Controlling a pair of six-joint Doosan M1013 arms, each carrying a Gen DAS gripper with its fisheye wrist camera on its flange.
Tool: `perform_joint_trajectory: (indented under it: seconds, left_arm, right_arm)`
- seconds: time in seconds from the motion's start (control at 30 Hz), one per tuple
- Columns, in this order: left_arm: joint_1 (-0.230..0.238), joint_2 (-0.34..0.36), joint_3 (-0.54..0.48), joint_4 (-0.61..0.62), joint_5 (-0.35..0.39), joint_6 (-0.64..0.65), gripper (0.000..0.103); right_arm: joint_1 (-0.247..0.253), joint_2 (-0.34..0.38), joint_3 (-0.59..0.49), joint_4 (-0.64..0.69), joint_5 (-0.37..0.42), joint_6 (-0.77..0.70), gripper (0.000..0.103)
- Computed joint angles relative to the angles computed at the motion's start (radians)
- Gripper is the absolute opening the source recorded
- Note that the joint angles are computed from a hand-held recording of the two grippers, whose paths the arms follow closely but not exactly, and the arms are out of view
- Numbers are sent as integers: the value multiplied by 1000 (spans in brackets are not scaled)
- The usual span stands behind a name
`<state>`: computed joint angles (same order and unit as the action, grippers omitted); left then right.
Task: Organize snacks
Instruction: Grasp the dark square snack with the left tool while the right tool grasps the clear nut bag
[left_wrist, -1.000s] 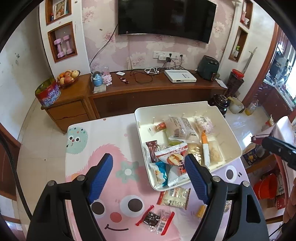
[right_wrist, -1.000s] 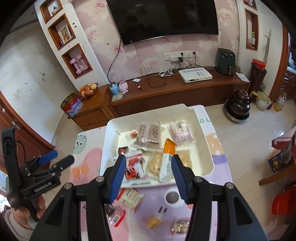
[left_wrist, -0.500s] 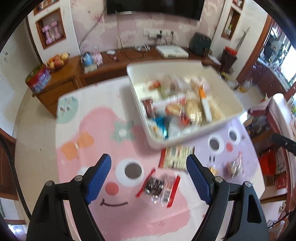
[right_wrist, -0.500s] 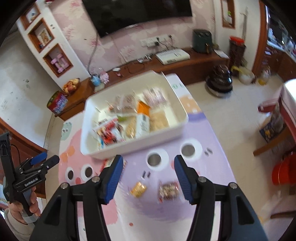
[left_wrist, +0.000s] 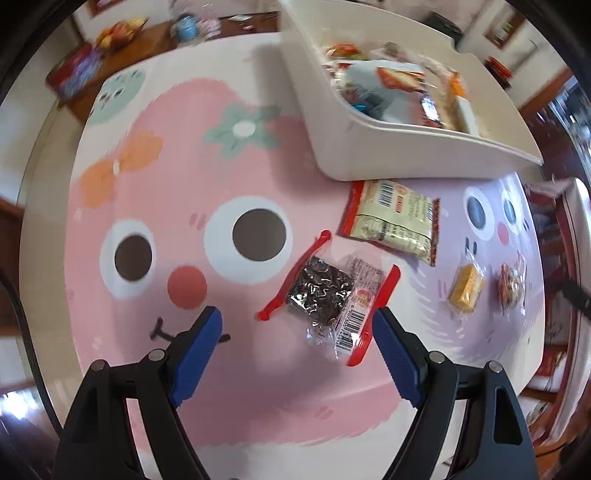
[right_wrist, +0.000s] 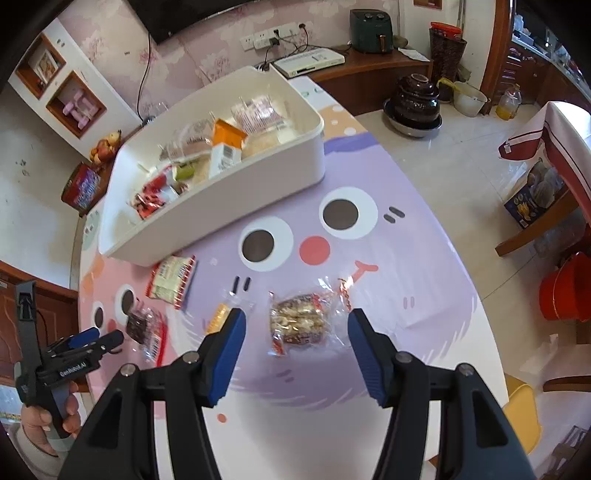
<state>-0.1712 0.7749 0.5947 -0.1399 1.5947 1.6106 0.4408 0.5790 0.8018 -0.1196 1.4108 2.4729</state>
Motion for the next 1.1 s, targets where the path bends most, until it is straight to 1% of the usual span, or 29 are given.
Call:
perform_joint_trajectory:
  seconds: [0.1, 0.4, 0.5, 0.67, 0.77, 0.9, 1.07, 1.1]
  left_arm:
    - [2, 1, 6, -3, -2, -102, 83]
    - [11, 38, -43, -6, 53, -424, 83]
    - [6, 54, -57, -1, 83, -497, 83]
    - [-7, 57, -44, 23, 96, -579, 83]
    - [-13, 55, -37, 36, 92, -636, 83]
    - [-28, 55, -42, 94, 93, -699, 83]
    - [-30, 44, -33, 75, 64, -798, 83]
    - [-34, 53, -52, 77, 68, -814, 83]
  right_arm:
    - [-4, 1, 16, 14, -2, -17, 58]
    - [-12, 4, 55, 97, -39, -125, 58]
    - [-9, 21, 40, 105, -16, -180, 58]
    - [-3, 45, 18, 96, 6, -253, 58]
    - [-2, 61, 2, 91, 20, -280, 58]
    - [2, 74, -10, 54, 34, -315, 58]
    - [3, 79, -3, 46, 30, -347, 58]
    - [7, 82, -7, 38, 32, -359, 58]
